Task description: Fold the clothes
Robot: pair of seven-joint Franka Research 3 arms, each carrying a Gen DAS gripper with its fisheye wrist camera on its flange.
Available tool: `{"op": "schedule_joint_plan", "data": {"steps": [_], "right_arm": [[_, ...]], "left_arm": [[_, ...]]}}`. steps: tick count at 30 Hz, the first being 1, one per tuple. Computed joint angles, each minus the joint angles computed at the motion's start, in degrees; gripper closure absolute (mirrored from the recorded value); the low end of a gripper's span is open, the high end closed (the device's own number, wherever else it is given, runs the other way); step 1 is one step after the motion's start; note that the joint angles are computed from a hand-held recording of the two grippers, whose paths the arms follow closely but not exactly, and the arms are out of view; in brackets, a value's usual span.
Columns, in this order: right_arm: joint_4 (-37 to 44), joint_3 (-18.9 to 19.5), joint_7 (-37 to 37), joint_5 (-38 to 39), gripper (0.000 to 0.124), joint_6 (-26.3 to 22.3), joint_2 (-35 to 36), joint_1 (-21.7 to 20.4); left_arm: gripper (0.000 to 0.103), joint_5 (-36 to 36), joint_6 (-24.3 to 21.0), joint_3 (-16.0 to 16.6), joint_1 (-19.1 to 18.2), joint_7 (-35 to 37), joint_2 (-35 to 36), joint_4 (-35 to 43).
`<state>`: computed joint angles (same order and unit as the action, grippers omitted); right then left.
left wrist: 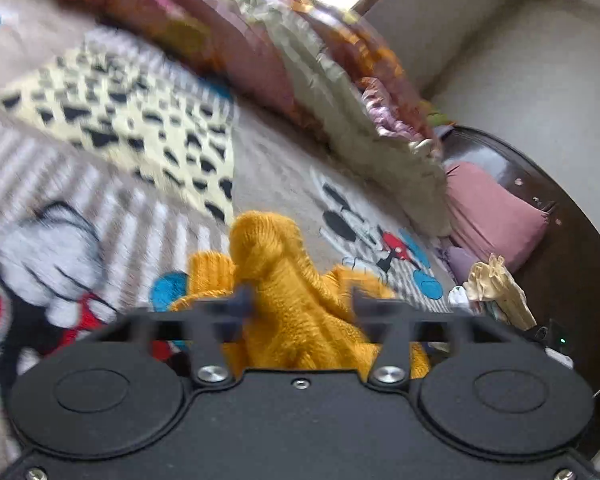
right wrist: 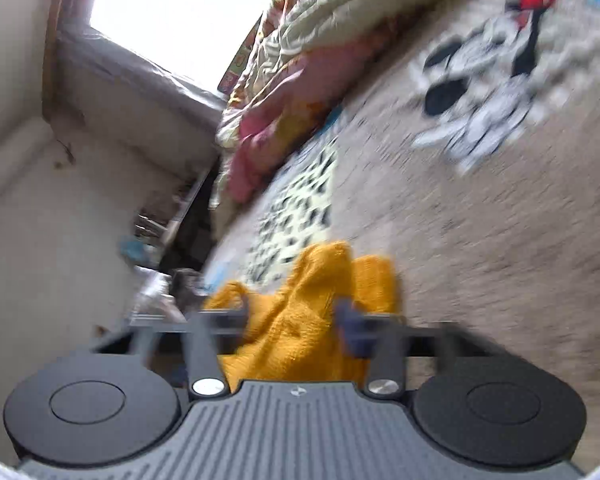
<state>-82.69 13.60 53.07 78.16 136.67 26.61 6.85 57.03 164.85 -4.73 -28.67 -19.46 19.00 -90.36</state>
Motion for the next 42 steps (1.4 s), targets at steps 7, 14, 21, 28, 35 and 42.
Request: {"op": "schedule_joint_plan", "data": {"steps": [7, 14, 21, 28, 35, 42], "right_arm": [[10.33, -2.21, -6.88, -11.47, 0.110, -1.41, 6.24, 3.44], [6.46, 1.36, -5.80, -10.75, 0.101, 6.81, 4.10, 1.10], [-10.78, 3.09, -38.92, 3.38, 0.101, 11.34, -11.45, -0.25], [-16.43, 1.79, -54.71, -0.22, 0.099, 24.43, -10.04, 8.40], [-12.84, -1.68, -41.45, -11.75, 0.098, 20.63, -9.29, 10.22], [-8.73, -1.37, -47.90, -3.16, 0.095, 21.30, -9.03, 8.95]], "left_arm": [[0.083, -13.53, 5.05, -4.29, 6.86, 13.81, 1.92, -3.04], [0.054, -6.11, -2.67, 2.42, -1.13, 11.48, -1.25, -2.73], [0.052, 10.01, -17.64, -2.71, -4.79, 19.38, -4.75, -0.52], [0.040, 2.88, -14.77, -4.43, -3.28, 35.09, 1.52, -0.35], [0.039, -5.46, -18.10, -5.99, -2.29, 45.76, 0.98, 2.05], [0.041, 6.88, -19.65, -3.41, -4.94, 41.31, 0.37, 6.16]]}}
